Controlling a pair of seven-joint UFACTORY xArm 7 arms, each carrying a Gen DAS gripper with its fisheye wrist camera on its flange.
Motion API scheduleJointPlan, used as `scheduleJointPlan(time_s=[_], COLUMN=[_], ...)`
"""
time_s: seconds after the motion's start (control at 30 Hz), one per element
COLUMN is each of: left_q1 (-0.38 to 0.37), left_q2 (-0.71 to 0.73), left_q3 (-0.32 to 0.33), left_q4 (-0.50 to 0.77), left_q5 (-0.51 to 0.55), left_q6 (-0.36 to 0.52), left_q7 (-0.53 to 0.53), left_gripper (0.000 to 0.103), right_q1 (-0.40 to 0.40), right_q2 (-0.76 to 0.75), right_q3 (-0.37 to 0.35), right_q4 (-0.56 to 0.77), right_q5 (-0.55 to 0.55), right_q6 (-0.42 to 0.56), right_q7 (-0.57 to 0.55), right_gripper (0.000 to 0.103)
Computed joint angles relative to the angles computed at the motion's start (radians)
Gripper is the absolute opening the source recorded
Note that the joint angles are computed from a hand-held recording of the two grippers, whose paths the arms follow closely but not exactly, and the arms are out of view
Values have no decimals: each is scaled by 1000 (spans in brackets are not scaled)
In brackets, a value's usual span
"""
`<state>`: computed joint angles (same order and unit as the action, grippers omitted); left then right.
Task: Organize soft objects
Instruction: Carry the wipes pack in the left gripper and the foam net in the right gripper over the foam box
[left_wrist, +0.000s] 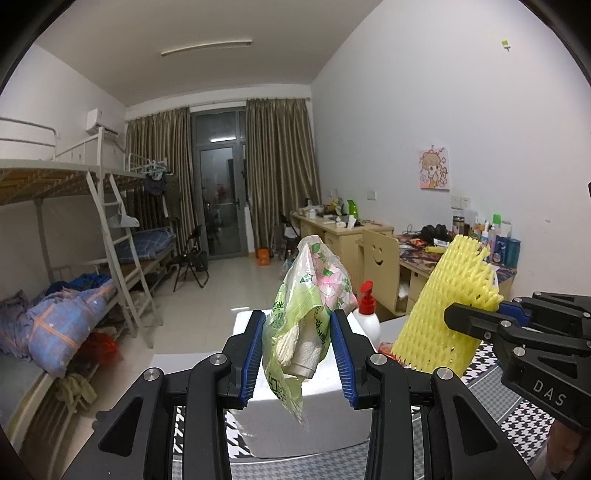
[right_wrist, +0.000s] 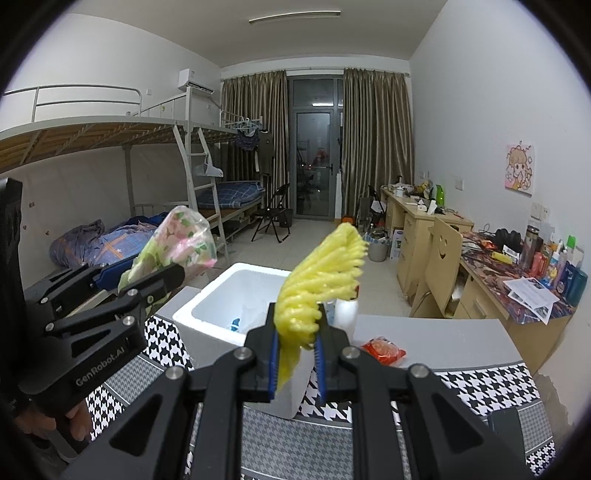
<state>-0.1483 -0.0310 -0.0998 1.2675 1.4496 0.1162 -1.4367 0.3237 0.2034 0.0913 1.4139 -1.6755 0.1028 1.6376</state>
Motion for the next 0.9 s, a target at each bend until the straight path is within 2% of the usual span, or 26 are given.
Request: scheduleJointPlan(time_s=[0.23, 0.47, 0.63, 0.9], left_q1=[-4, -16, -26, -46], left_q2=[25, 52, 58, 98], left_q3=[7, 22, 32, 49], left_q4=[22, 44, 52, 90], left_q5=[-35, -104, -99, -142], left_q6=[12, 9, 16, 24], left_q7=[33, 97, 90, 130], left_gripper=[38, 38, 38, 38], right_q1=[8, 26, 50, 97], right_q2=[29, 58, 79, 103], right_q3=[-9, -34, -64, -115], right_q4=[31, 63, 81, 110], right_q5=[22, 102, 191, 251], right_q6=[-6, -11, -17, -21], right_q7=[-35, -116, -194, -249], right_gripper=[20, 20, 20, 20])
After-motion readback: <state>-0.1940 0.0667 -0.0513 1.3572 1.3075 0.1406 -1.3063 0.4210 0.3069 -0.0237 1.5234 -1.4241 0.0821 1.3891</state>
